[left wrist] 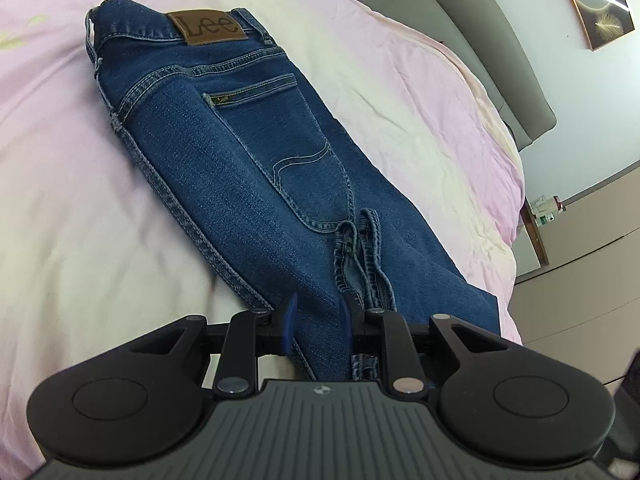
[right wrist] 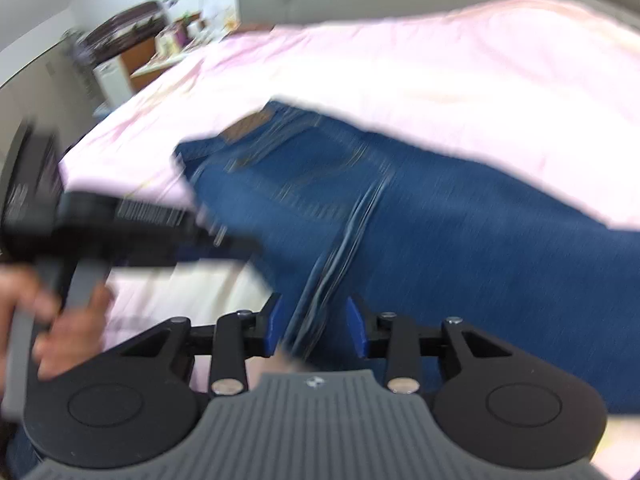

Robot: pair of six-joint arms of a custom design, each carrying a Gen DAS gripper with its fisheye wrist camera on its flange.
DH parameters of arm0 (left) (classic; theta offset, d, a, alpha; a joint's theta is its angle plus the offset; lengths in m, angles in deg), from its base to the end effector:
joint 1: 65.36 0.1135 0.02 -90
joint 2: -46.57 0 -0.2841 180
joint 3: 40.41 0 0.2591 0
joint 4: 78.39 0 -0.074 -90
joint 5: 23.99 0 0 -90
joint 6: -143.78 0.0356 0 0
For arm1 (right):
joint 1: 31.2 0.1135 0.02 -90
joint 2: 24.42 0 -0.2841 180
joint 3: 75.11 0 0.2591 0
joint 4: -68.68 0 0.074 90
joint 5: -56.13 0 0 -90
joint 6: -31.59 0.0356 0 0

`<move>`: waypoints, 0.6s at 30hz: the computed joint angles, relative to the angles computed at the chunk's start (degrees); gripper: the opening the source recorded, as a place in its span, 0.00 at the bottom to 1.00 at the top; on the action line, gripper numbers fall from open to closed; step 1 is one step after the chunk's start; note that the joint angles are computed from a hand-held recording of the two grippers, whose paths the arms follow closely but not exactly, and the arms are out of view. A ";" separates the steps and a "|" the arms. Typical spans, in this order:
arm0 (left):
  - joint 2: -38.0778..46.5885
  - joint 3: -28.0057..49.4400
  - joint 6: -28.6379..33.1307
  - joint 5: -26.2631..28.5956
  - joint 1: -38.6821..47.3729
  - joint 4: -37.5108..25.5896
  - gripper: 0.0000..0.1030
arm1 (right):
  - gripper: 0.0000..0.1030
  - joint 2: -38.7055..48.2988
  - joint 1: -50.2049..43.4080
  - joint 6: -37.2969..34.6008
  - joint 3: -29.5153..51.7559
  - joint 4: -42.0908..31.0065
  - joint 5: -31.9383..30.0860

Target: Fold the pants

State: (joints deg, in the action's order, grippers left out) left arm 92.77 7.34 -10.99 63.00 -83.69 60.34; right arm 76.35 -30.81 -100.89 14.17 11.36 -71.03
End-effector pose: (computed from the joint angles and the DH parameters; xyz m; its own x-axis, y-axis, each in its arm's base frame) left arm 0.1588 -0.0506 0.2556 -0.5080 -0.7833 -0.3582 -0.4312 0.5913 -0.6815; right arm 0.3638 0.0240 0.2455 -0.5365 -0.5419 -0.6469 -0.7947 0.5824 0.1713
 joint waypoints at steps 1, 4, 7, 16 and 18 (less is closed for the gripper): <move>0.14 -0.01 0.31 0.10 -0.15 0.10 0.24 | 0.31 1.04 2.00 2.87 0.89 1.74 2.00; 0.88 0.51 1.23 -0.29 -0.85 -0.22 0.24 | 0.32 5.87 6.21 8.30 3.46 5.19 7.86; 1.06 0.17 2.30 0.95 -0.42 0.50 0.24 | 0.27 10.87 7.57 12.52 6.37 3.80 8.45; 6.31 1.99 7.97 2.50 -1.07 4.96 0.40 | 0.00 14.85 -0.68 14.63 11.29 -5.49 -7.36; 8.48 2.87 8.89 2.91 -0.78 5.65 0.45 | 0.00 13.57 0.07 12.25 10.21 -5.38 -6.36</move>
